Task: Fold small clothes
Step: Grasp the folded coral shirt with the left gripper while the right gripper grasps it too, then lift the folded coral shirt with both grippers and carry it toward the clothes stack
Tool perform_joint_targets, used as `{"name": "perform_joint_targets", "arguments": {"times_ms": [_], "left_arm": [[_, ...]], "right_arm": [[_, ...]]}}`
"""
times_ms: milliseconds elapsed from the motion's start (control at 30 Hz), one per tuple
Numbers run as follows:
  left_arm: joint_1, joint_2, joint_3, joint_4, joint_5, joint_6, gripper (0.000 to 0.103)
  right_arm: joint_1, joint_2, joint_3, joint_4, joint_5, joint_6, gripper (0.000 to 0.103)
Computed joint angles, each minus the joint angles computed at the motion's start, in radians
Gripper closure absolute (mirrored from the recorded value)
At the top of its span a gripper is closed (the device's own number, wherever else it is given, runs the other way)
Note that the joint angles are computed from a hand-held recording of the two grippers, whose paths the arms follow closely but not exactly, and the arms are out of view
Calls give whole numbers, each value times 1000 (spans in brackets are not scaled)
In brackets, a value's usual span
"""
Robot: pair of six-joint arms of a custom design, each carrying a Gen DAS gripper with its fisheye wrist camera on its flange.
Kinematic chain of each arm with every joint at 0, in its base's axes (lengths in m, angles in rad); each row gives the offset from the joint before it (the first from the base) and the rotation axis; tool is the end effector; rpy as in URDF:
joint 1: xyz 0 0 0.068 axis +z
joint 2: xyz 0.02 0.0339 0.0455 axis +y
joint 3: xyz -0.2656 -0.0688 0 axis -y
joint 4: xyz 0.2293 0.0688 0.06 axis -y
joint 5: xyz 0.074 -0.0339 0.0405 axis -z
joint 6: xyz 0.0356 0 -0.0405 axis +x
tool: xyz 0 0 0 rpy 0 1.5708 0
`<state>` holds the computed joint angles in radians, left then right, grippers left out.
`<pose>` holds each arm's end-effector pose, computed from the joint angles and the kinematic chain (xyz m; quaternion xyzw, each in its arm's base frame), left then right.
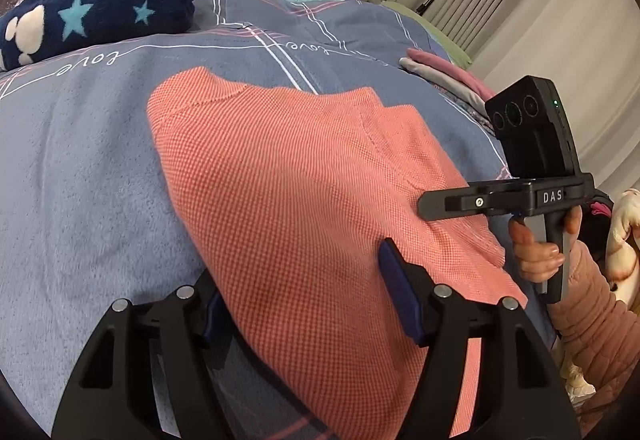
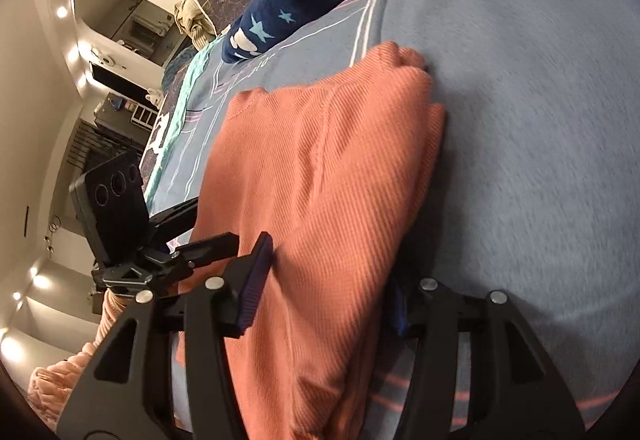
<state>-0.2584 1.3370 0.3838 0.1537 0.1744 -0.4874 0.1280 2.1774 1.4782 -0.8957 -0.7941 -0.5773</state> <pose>0.2074 -0.0612 0.1415 -0.0729 0.9207 -0.2117 0.3196 0.3768 0.0741 0.1311 -0.3141 0.8670 0.3794 0.0753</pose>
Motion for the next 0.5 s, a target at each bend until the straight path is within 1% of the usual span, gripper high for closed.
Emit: {"name": "perform_joint_targets", "arguments": {"times_ms": [67, 100, 133, 167, 200, 233, 267, 333, 400, 433, 467, 500], "left_arm": [[-8, 7, 10, -8, -16, 11, 37], [-12, 6, 14, -19, -25, 17, 38], [-18, 5, 20, -30, -39, 22, 40], [-33, 2, 28, -46, -66, 23, 42], [-48, 0, 36, -59, -92, 22, 45], [-65, -7, 41, -74, -118, 19, 51], [-87, -19, 47, -92, -152, 13, 55], [-140, -54, 64, -141, -241, 4, 69], [-169, -94, 72, -181, -286, -2, 72], [-190, -113, 81, -202, -313, -10, 73], [-227, -145, 92, -237, -360, -18, 73], [-243, -170, 97, -261, -383, -17, 74]], "right_arm": [[16, -38, -53, 66, 26, 12, 49], [28, -67, -92, 118, 49, 23, 52], [35, -99, -135, 169, 73, 36, 54], [44, -135, -180, 224, 97, 47, 58], [49, -157, -211, 261, 109, 52, 62], [56, -184, -246, 301, 123, 59, 65], [60, -217, -286, 345, 138, 64, 69], [79, -307, -387, 451, 180, 66, 74], [85, -402, -482, 533, 201, 58, 78], [80, -438, -513, 555, 200, 54, 78], [76, -492, -556, 582, 199, 54, 79], [77, -523, -578, 599, 200, 60, 79]]}}
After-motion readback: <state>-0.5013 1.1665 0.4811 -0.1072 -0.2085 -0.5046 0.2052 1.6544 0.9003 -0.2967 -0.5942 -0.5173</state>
